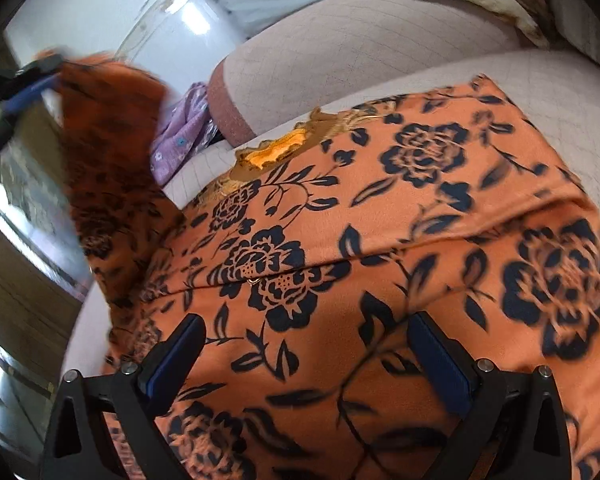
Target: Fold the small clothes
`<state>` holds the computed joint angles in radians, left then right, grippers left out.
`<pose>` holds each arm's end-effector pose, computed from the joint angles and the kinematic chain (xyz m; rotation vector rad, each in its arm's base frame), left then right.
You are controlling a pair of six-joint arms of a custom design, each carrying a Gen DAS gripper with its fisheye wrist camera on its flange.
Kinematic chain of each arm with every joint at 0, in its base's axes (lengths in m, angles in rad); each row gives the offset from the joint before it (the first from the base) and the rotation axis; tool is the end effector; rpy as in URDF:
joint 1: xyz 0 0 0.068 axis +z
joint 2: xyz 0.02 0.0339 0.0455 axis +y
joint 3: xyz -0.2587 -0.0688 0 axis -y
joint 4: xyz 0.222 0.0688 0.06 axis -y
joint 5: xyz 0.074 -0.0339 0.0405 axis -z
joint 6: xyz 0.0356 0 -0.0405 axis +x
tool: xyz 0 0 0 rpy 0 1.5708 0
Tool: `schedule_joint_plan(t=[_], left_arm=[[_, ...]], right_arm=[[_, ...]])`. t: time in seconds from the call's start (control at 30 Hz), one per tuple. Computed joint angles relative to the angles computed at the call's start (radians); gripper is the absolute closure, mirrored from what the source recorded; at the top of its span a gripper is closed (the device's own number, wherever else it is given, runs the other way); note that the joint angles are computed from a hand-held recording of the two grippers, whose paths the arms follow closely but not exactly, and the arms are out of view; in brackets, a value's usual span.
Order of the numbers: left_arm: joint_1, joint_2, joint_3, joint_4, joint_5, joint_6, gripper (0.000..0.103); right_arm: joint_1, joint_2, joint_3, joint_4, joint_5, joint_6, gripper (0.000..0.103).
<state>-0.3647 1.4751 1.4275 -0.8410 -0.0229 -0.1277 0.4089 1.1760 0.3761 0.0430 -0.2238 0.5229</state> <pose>0.2703 -0.1023 0.3353 0.2818 2.4521 -0.1861 0.1778 0.0857 0.1602 0.0208 2.4188 0.7103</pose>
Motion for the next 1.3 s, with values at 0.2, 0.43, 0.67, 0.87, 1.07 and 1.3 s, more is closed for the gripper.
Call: schedule_joint_plan(t=[0.2,0.43,0.67,0.87,1.07,1.3], left_arm=[[0.120,-0.105,-0.270,-0.027,-0.032,-0.065,0.027],[0.533,-0.501,-0.489,-0.023,0.060,0.093,0.027],[0.867,-0.458,-0.669,0.154,0.264,0.182,0.027],[0.887,-0.414,-0.781,0.329,0.318,0.180,0.027],[0.890,-0.367,-0.755,0.350,0.385,0.135,0.027],[0.905,-0.441,-0.768,0.357,0.371,0.153,0.027]], right_arm=[[-0.290,-0.451,-0.036,-0.454,-0.253,-0.016,0.001],[-0.570,-0.350,0.139,-0.584,-0.497,-0.158,0.001],[-0.405,0.187,0.450,-0.441,-0.327,-0.139,0.019],[-0.275,0.467,0.585,-0.430,-0.131,-0.128,0.027],[-0.096,0.565,0.753,-0.589,0.116,-0.262,0.078],[0.064,0.460,0.847,-0.673,0.549,-0.419,0.085]])
